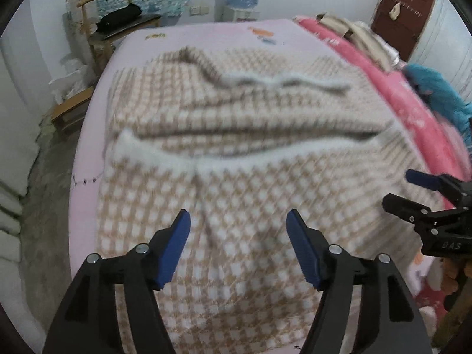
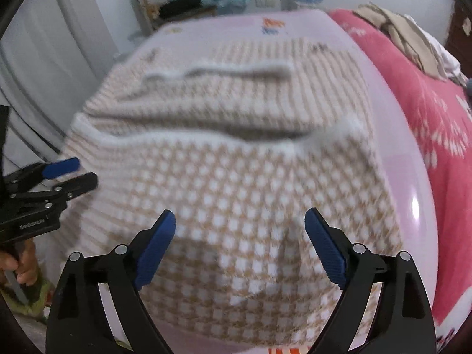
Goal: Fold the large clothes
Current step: 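Open both tools and withdraw them above the folded coat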
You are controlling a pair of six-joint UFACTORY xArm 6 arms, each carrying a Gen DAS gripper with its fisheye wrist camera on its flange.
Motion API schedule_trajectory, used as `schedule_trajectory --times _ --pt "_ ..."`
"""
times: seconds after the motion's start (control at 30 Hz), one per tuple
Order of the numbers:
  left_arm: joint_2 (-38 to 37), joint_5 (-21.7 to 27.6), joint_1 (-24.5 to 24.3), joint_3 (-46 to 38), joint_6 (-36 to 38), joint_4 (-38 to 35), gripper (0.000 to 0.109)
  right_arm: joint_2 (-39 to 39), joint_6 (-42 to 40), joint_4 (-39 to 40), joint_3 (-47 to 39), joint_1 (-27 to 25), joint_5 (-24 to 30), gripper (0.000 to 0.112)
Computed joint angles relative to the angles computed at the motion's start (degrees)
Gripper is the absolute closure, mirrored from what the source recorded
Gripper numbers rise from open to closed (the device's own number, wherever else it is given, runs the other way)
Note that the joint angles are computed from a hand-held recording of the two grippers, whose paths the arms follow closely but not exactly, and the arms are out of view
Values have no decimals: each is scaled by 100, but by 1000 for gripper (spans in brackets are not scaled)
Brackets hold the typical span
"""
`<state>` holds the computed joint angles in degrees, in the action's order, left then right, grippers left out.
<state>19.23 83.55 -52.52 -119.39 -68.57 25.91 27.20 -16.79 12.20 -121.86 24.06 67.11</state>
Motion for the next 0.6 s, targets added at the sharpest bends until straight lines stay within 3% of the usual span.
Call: schedule_trajectory --times 0.07,0.2,0.3,0.4,0.6 --pt "18 -48 14 112 -67 -54 38 -63 145 -21 224 3 -177 18" --pt "109 95 -40 46 -177 188 29 351 345 332 -443 -153 391 17" --pt "19 28 -9 195 -292 181 24 427 342 355 -548 -173 424 17" --pt "152 335 -27 -28 -435 227 13 469 370 483 -566 -232 403 17" --pt "170 400 -46 -39 -577 255 11 531 237 618 -619 -364 457 17"
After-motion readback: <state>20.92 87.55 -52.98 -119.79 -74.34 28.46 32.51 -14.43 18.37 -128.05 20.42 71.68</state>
